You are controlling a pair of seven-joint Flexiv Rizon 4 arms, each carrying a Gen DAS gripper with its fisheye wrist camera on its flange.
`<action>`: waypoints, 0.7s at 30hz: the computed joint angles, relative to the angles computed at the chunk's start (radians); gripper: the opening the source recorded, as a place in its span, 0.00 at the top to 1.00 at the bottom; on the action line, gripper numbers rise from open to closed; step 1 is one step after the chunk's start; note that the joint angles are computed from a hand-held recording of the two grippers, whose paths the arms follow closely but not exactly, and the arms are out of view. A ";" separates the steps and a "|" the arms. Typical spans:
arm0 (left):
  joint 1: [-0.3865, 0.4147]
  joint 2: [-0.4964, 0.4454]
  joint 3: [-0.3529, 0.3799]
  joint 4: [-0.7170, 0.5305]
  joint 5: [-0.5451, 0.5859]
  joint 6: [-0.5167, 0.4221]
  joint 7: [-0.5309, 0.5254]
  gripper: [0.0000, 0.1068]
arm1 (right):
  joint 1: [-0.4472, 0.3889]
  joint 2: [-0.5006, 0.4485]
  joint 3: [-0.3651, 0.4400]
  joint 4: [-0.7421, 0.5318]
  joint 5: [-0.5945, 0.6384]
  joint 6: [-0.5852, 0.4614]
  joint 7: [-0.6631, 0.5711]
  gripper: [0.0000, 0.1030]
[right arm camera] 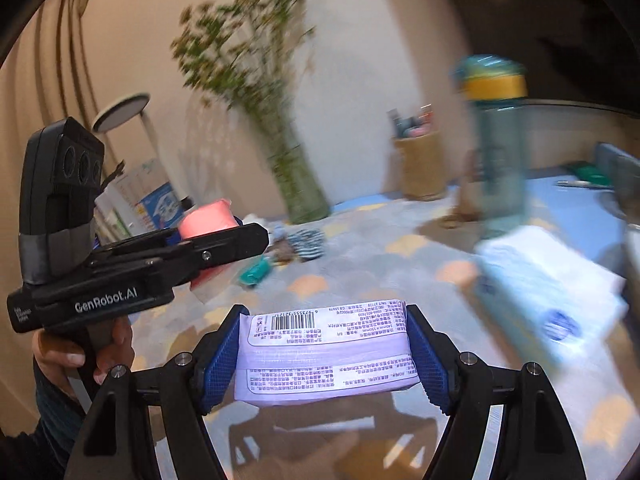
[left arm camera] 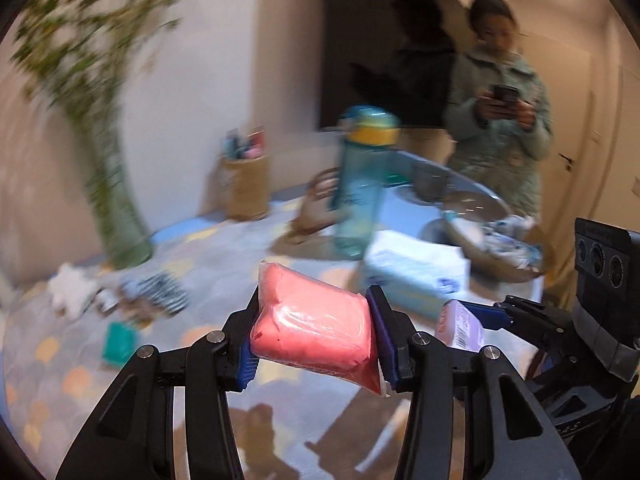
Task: Organize soft objects
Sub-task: 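Carry the pink and purple packets over the glass bowl with both tools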
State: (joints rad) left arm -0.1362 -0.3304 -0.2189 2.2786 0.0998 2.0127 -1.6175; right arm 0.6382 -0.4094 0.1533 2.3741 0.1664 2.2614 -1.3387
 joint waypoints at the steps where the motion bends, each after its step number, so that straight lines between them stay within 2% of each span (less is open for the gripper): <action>1: -0.024 -0.007 -0.001 -0.020 -0.003 -0.008 0.016 0.58 | 0.018 0.022 -0.012 0.024 0.040 0.009 -0.013 0.26; 5: 0.006 -0.035 -0.102 -0.074 0.040 -0.061 0.028 0.58 | 0.068 0.116 -0.043 0.102 0.207 0.018 -0.071 0.26; 9: -0.025 -0.064 -0.136 -0.114 0.046 -0.085 0.073 0.58 | 0.079 0.183 -0.040 0.137 0.330 -0.002 -0.119 0.26; 12: 0.031 -0.091 -0.246 -0.135 0.072 -0.111 0.089 0.58 | 0.062 0.215 -0.016 0.165 0.383 -0.002 -0.127 0.26; 14: 0.049 -0.105 -0.298 -0.151 0.074 -0.137 0.107 0.58 | 0.084 0.241 -0.019 0.170 0.467 -0.016 -0.172 0.26; 16: 0.011 -0.111 -0.288 -0.174 0.058 -0.159 0.136 0.58 | 0.075 0.259 -0.008 0.177 0.508 -0.022 -0.191 0.26; 21: -0.050 -0.125 -0.283 -0.216 0.021 -0.185 0.209 0.58 | -0.005 0.285 0.049 0.225 0.516 0.030 -0.135 0.26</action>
State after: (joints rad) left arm -0.1858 -0.4552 -0.5017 2.0627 0.1208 1.8275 -1.4082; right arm 0.6334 -0.1241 0.2020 2.5993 0.6822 2.2910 -1.4738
